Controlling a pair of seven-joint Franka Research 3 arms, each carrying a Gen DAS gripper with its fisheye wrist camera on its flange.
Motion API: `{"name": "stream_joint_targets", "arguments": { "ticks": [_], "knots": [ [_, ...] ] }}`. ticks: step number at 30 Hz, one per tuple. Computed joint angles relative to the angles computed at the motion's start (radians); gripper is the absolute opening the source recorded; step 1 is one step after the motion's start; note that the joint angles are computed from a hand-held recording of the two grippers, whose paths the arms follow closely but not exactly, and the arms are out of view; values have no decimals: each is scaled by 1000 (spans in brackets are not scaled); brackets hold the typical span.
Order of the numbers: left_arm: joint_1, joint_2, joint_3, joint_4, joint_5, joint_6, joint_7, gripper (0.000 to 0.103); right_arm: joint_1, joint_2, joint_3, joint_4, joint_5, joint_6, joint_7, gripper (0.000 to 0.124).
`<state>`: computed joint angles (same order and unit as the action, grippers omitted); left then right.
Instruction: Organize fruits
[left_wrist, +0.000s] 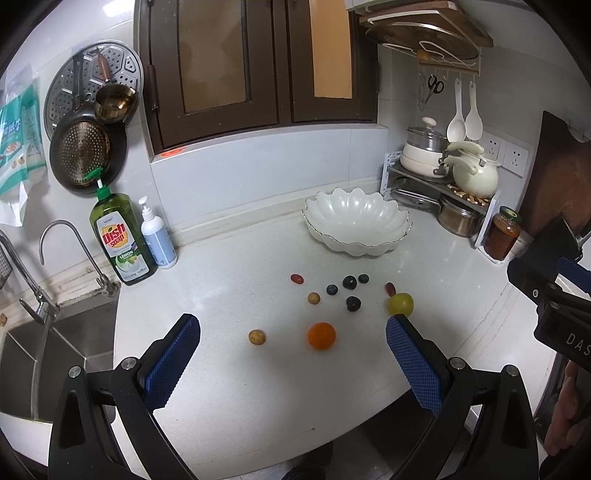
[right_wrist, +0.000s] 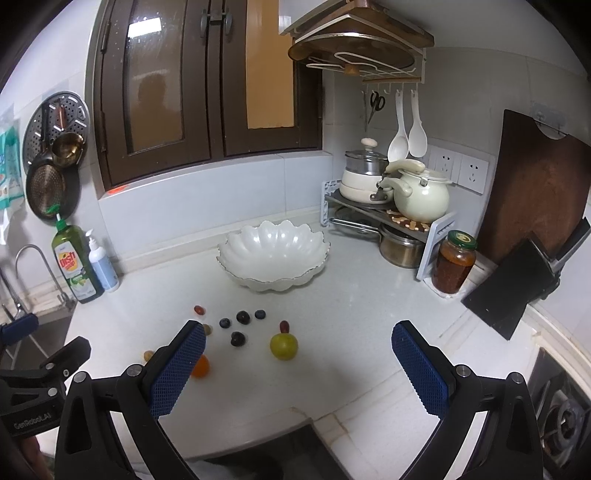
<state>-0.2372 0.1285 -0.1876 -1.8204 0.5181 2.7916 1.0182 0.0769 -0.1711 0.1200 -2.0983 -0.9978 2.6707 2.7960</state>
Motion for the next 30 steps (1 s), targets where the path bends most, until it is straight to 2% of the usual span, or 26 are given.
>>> {"name": "stream_joint_targets", "arguments": {
  "ticks": [30],
  "knots": [
    [-4,14,2,19,9,-4,-9,103,1,1,1,3,12,2,-9,102]
  ]
}}
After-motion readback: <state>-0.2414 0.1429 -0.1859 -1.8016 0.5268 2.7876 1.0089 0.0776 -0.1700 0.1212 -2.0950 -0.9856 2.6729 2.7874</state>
